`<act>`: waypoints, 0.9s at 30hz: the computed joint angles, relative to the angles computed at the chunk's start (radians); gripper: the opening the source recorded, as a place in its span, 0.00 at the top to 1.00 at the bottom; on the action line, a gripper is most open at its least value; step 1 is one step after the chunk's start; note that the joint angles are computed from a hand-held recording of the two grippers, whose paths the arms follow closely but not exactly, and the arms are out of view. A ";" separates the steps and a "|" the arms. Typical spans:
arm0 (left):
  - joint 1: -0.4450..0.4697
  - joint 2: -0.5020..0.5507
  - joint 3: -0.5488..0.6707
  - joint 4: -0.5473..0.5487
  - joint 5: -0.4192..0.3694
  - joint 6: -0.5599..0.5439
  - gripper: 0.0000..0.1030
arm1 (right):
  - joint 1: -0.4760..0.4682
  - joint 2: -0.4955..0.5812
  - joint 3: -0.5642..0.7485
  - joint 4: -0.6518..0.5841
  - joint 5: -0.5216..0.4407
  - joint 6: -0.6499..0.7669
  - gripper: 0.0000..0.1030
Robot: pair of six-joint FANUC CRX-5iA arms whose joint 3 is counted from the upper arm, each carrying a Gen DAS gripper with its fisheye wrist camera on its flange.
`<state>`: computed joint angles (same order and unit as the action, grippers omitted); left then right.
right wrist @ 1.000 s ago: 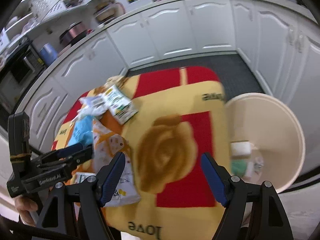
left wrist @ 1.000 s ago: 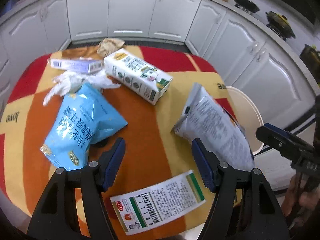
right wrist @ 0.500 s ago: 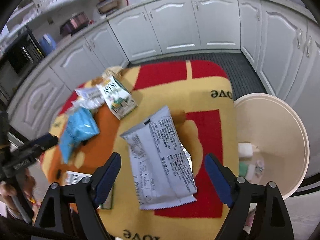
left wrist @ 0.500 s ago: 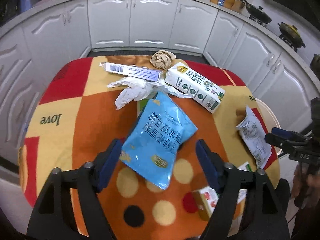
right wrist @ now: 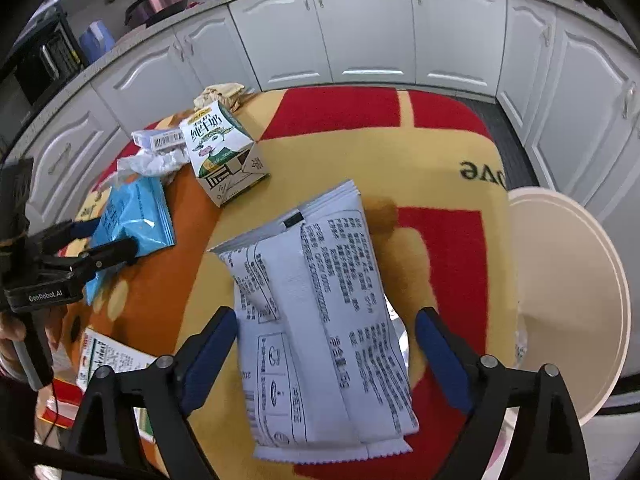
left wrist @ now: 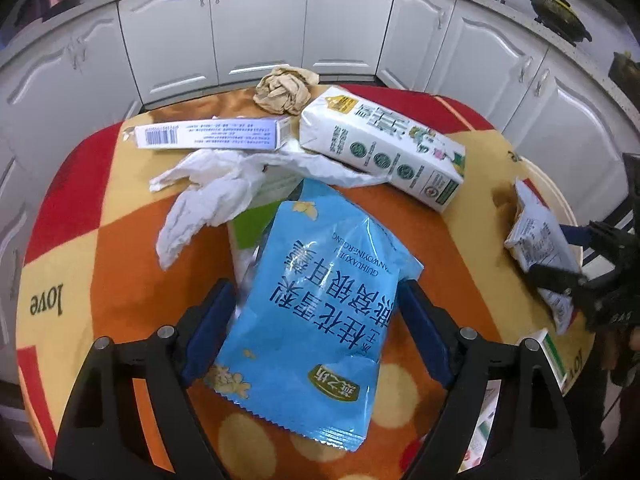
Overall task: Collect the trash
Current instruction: 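Move the right tool to the white printed wrapper while the left tool approaches the blue snack bag, then grasp the white printed wrapper with the right tool while the left tool grasps the blue snack bag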
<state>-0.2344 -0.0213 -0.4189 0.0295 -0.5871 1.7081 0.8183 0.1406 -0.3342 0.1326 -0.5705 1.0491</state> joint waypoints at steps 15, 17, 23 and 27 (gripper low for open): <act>-0.048 -0.143 -0.066 -0.059 -0.001 0.168 0.58 | 0.024 -0.128 -0.156 0.148 0.153 -0.140 0.45; -0.055 -0.141 -0.062 -0.056 -0.012 0.153 0.54 | 0.022 -0.150 -0.167 0.136 0.162 -0.139 0.45; -0.066 -0.093 -0.033 -0.082 -0.036 0.188 0.39 | 0.024 -0.183 -0.173 0.070 0.158 -0.121 0.45; -0.057 -0.061 -0.028 -0.076 -0.018 0.192 0.32 | 0.023 -0.197 -0.179 0.032 0.147 -0.101 0.44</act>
<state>-0.2914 -0.0825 -0.4472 -0.0462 -0.6056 1.9001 0.8416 -0.0568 -0.5134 0.1647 -0.4234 0.9483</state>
